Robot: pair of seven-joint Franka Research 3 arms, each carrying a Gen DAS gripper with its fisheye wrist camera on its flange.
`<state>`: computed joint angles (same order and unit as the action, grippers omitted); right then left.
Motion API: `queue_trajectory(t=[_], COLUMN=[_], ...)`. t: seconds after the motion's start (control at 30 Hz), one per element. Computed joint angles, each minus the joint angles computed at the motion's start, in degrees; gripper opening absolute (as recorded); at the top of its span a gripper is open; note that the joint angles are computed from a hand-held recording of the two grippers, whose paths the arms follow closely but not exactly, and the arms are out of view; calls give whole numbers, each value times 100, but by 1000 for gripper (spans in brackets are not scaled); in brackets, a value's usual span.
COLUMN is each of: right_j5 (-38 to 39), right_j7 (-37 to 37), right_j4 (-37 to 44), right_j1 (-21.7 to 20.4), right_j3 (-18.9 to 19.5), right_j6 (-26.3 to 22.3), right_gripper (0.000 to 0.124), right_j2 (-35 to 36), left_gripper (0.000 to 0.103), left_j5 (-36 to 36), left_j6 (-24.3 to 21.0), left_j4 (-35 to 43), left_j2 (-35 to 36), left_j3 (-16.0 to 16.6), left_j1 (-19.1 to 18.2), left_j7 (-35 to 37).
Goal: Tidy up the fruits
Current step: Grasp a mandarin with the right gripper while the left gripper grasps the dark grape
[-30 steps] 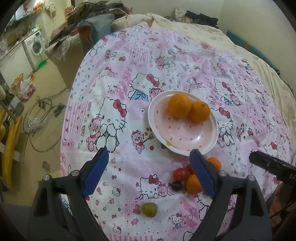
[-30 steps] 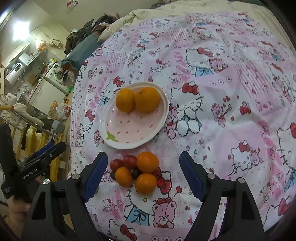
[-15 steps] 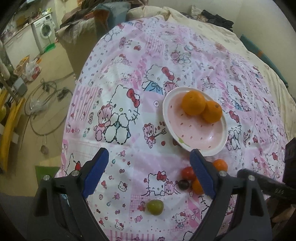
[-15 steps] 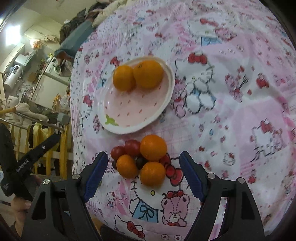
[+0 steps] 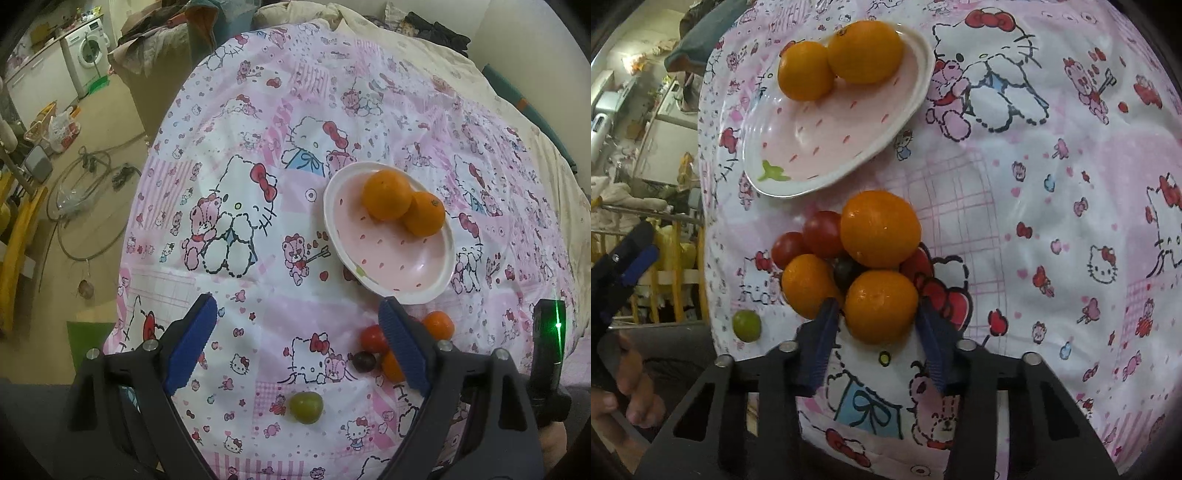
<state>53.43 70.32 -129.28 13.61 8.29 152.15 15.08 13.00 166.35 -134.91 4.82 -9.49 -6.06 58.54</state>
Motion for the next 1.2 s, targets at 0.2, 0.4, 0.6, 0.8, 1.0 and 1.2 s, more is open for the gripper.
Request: queue_trajectory(t=[0.2,0.4,0.6,0.8,1.0,1.2], right_j5=[323,1092,1395,1522,1488,1497], right_j7=[-338,-877,-1094,-1200,-1219,-1248], right_j4=[-233,-558,-658,-692,-669,-633], right_j1=[-69,-103,-30,19,36,56], right_j3=[13,-117,-264,-322,-354,-338], right_j6=[177,480,675,687,622,631], right_gripper=[39,39,39,39,39,39], right_j2=[-310,-783,-1027,-1110,-1107,-1087], left_gripper=[87,80,53,40,33,20], left_j5=[-1009,-706,-513,-188,-278,-350], left_j6=[-757,-1636,-2496,-2659,-2824,-2834], left_j4=[346,856,1563,1874,2261,2407], left_j2=[306,768,1408,1722,2041,2148], left_j3=[-331,-401,-441,-413,-469,-465], left_j1=[139,-192,-395,-590,-588,-567], left_j7=[1358,2471,2953,3001,3120,3140])
